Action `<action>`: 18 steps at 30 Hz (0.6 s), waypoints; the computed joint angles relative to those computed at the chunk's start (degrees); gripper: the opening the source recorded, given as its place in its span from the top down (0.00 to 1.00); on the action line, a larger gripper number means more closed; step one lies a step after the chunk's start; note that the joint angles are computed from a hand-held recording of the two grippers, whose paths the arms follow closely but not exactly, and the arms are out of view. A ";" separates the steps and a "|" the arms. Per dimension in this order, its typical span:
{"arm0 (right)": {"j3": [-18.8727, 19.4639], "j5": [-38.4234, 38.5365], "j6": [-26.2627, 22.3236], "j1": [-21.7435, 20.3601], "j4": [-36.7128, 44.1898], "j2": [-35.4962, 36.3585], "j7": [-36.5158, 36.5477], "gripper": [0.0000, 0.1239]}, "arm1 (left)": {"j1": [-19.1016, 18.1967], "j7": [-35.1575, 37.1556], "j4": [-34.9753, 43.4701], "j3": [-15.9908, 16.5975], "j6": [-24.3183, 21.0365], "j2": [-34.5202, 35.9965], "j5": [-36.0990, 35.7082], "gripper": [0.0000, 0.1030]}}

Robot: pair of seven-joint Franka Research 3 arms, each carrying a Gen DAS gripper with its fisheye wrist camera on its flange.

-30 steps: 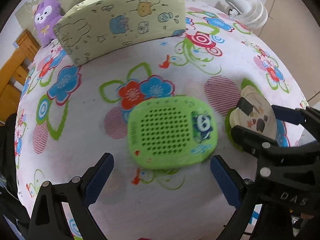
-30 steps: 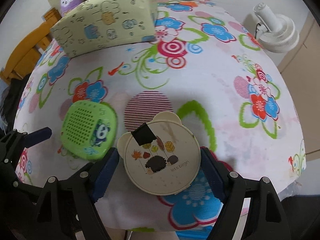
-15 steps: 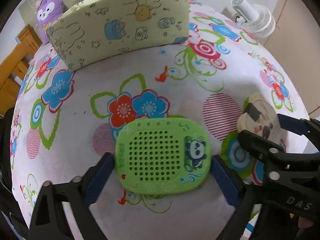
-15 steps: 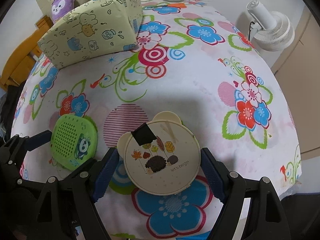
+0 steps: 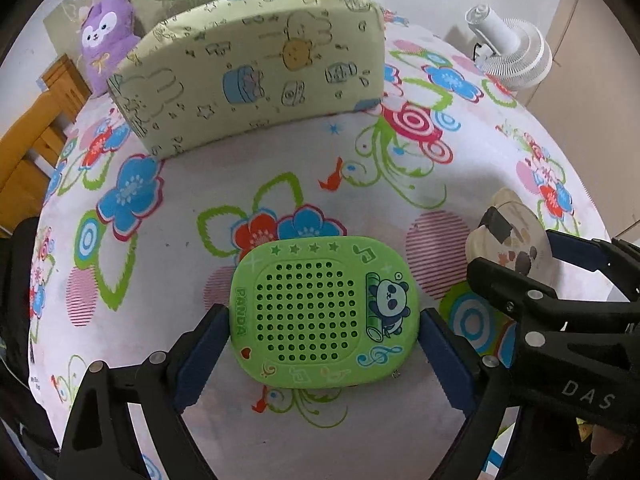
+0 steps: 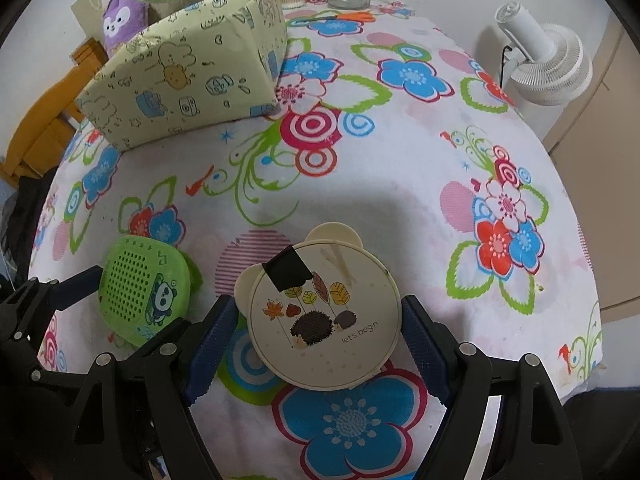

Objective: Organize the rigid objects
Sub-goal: 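Lift the green speaker with the left tool while the right tool carries the lid over the box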

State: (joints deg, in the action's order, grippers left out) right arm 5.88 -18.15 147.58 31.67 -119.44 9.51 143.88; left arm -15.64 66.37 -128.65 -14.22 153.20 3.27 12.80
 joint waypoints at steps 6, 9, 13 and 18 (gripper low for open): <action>0.02 -0.46 -0.52 0.03 1.14 -0.49 0.04 0.33 | 0.13 -0.76 0.10 0.25 -0.73 -1.91 0.31 0.08; 0.22 -0.12 -0.59 -0.14 1.84 -0.82 -0.34 0.33 | 0.17 -1.10 0.41 0.31 -1.34 -2.69 0.41 0.08; 0.33 -0.23 -0.28 -0.27 2.54 -1.18 -0.49 0.33 | 0.31 -2.37 0.21 0.46 -1.57 -4.45 1.93 0.08; 0.51 -0.92 -0.41 -0.27 3.57 -1.78 -0.46 0.33 | 0.49 -4.19 0.68 0.49 -2.48 -5.80 3.60 0.08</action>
State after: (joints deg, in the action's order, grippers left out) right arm 6.39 -19.07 147.16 31.40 -115.88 7.73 143.42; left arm -15.15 62.17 -127.98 -13.73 150.72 -2.53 16.41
